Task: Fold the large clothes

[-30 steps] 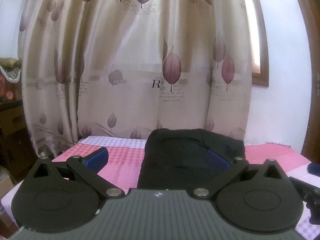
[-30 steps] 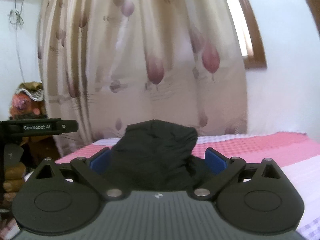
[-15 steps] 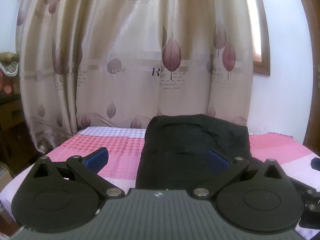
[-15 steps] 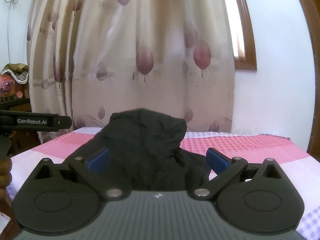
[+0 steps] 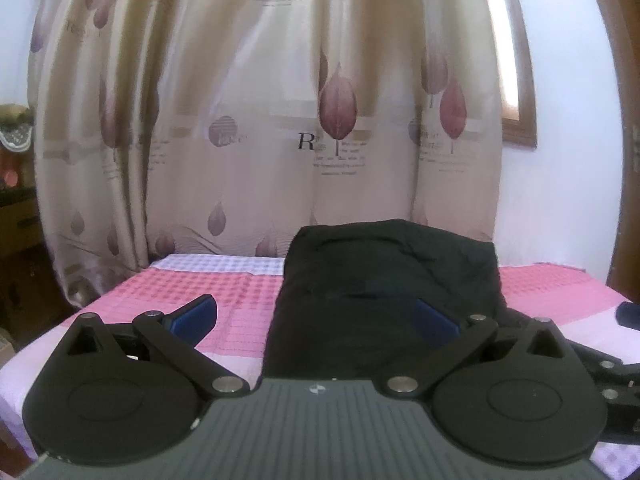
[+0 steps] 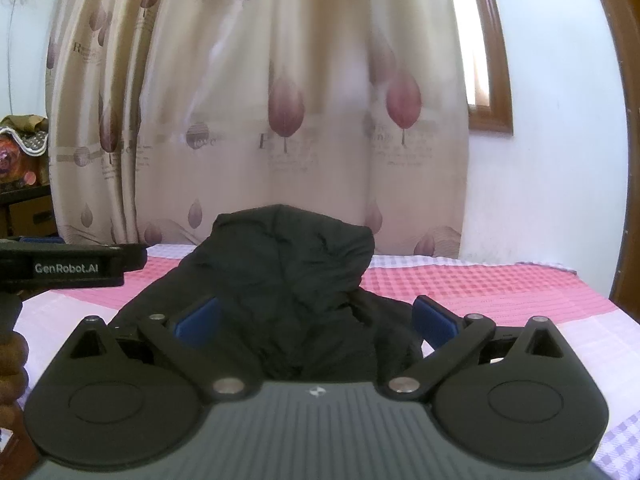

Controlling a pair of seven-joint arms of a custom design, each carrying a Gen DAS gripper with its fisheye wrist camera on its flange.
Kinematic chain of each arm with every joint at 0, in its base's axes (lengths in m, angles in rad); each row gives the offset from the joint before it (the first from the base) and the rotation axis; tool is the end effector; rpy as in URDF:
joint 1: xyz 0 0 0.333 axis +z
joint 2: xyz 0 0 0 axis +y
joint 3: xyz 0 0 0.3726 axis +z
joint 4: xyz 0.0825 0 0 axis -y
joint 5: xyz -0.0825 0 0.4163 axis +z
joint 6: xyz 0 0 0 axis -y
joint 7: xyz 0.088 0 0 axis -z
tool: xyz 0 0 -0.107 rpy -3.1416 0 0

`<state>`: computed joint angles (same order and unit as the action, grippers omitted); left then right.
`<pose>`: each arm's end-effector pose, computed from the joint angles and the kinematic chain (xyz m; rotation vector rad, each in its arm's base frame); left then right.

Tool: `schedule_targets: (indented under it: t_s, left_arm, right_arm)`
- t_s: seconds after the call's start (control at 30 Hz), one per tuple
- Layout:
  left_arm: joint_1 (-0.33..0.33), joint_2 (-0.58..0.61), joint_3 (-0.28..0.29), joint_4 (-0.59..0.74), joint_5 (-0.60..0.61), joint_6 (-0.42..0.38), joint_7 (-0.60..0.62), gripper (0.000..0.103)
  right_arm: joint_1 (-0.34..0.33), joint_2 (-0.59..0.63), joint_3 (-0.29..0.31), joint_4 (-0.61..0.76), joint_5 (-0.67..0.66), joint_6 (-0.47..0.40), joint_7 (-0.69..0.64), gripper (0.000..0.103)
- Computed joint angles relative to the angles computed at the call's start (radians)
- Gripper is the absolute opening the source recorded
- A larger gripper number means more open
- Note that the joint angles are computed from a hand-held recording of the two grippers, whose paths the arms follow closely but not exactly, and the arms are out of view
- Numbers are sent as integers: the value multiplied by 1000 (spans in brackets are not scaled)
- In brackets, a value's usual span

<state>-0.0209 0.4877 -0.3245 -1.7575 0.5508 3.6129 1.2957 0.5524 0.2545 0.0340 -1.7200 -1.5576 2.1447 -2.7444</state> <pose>0.6841 -0.2627 0.5021 -0.9490 1.8147 -1.4740 0.6160 0.3558 0.5325 -1.0251 1.7591 -1.3366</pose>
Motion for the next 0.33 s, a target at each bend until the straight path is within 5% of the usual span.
schedule_targets:
  t_s: [0.33]
  left_arm:
    - [-22, -9, 19, -6, -34, -5, 14, 103]
  right_arm:
    - [8, 21, -8, 28, 22, -17, -17, 103]
